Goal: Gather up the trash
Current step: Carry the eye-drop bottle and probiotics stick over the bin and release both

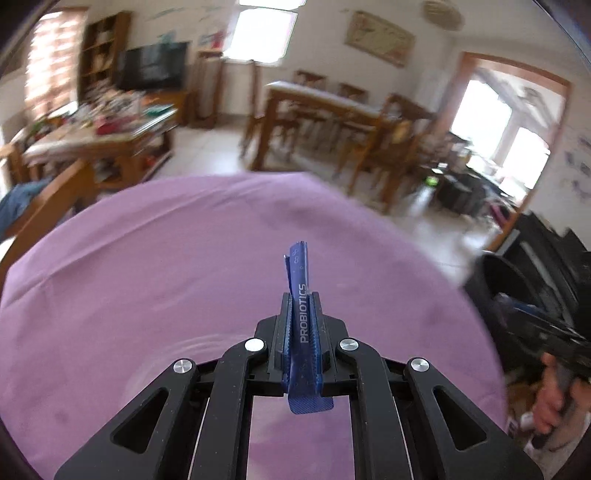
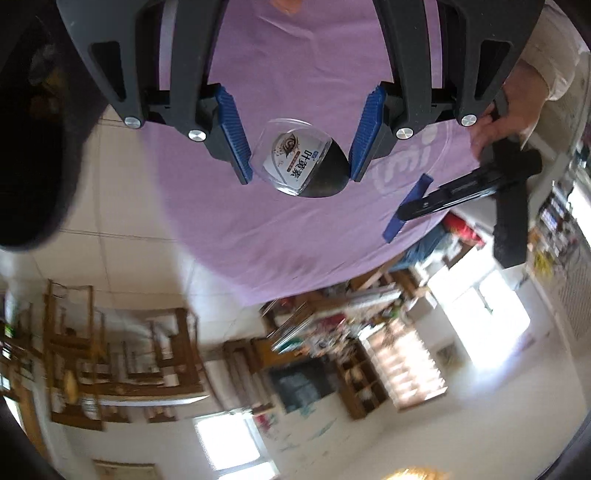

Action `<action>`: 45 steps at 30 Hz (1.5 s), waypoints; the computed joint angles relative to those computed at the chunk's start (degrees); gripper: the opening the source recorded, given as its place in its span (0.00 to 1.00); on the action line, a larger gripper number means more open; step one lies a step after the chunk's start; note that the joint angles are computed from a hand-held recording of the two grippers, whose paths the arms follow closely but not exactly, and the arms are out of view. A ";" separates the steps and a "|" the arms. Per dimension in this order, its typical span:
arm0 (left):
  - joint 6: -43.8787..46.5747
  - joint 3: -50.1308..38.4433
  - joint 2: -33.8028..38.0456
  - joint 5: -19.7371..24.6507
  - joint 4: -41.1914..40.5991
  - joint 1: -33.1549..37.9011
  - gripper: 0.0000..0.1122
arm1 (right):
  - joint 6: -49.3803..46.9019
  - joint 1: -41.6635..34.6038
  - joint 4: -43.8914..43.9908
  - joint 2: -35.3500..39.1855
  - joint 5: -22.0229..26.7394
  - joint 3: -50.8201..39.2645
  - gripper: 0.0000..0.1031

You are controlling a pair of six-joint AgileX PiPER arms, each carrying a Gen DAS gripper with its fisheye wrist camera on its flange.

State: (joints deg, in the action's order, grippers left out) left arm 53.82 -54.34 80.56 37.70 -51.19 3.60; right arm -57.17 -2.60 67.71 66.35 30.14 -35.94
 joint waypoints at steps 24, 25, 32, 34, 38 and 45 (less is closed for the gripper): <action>-18.45 -20.63 27.13 -18.19 -1.11 -58.04 0.08 | -37.40 -64.67 14.19 12.84 21.34 4.59 0.51; -19.58 -21.72 28.03 -17.72 0.43 -57.81 0.08 | -38.05 -65.22 14.33 14.00 21.75 4.10 0.51; -27.03 -27.40 32.30 -15.61 9.50 -57.67 0.09 | -40.84 -67.84 14.44 15.57 23.93 5.03 0.52; -29.29 -28.59 33.14 -14.74 12.24 -57.84 0.09 | -41.70 -67.84 14.89 15.70 23.79 5.23 0.52; -39.70 -31.07 34.01 -14.70 23.74 -59.61 0.63 | -42.40 -69.36 14.55 14.61 25.60 6.48 0.59; -44.74 -23.90 27.86 -23.45 31.23 -61.63 0.87 | -43.14 -71.63 13.93 13.92 28.86 6.69 0.69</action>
